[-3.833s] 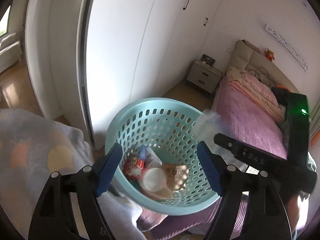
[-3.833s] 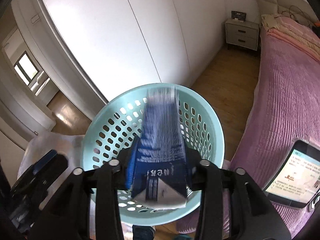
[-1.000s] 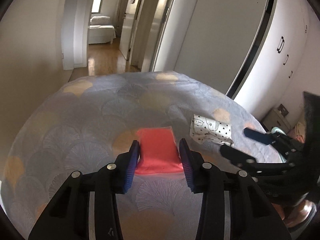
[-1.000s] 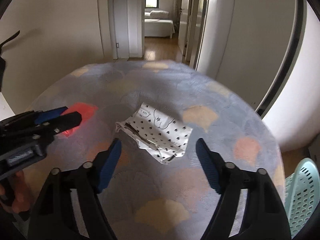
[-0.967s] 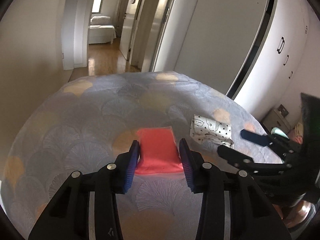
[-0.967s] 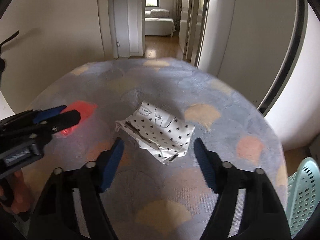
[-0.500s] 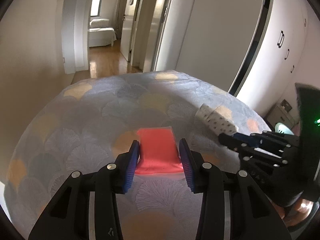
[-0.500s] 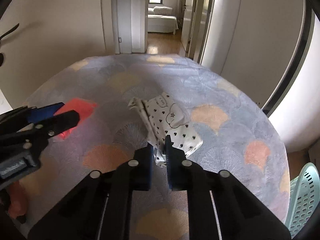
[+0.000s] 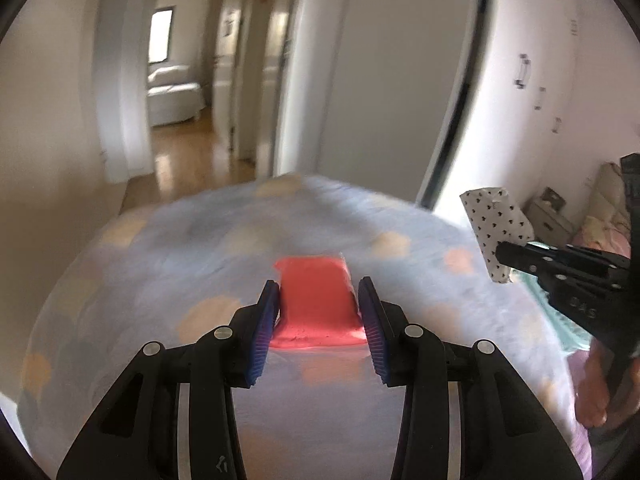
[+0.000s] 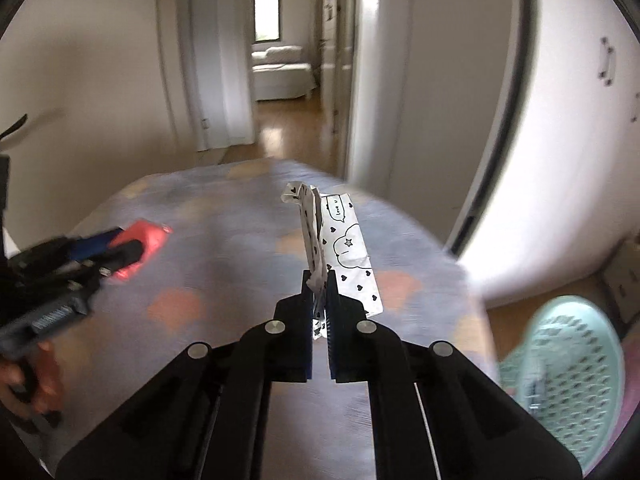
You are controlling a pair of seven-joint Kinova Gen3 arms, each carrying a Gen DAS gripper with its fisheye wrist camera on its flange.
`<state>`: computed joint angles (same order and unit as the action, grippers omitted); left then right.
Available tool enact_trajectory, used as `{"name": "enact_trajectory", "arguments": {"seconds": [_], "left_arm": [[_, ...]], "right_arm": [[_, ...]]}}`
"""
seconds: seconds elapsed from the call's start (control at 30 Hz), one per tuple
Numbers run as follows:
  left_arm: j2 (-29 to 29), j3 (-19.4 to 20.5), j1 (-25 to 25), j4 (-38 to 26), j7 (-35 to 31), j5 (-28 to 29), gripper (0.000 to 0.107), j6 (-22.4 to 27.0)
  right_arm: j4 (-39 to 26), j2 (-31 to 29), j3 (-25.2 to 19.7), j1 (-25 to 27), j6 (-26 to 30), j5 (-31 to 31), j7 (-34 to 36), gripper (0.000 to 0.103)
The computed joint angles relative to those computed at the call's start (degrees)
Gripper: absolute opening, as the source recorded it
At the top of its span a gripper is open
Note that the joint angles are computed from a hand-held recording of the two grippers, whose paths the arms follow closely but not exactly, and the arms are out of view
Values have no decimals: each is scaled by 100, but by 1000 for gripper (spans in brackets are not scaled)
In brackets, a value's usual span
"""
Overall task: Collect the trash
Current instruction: 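Carry sponge and white paper over the teal basket and release both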
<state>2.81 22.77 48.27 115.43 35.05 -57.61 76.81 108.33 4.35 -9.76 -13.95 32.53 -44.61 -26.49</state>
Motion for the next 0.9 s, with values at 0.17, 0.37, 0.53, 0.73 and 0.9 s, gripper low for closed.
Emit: {"name": "enact_trajectory", "arguments": {"seconds": [0.17, 0.37, 0.53, 0.73, 0.9], "left_arm": [[382, -81, 115, -776, -759, -437, 40, 66], [988, -435, 297, -1714, -1599, -902, 40, -386], [1522, -785, 336, -2486, -2232, -1066, 40, -1040], [2121, -1045, 167, -3320, -3080, -724, 39, -2053], [2617, -1135, -3, -3915, -3858, -200, 39, -2660]], "right_arm": [[49, -331, 338, 337, -115, -116, 127, 4], [9, -489, 791, 627, -400, -107, 128, 4], [-263, -304, 1095, 1048, -324, -71, -242, 4], [-751, 247, 1114, 1732, -60, 34, -833, 4], [-1185, 678, 1080, 2161, 318, 376, -1495, 4]]}}
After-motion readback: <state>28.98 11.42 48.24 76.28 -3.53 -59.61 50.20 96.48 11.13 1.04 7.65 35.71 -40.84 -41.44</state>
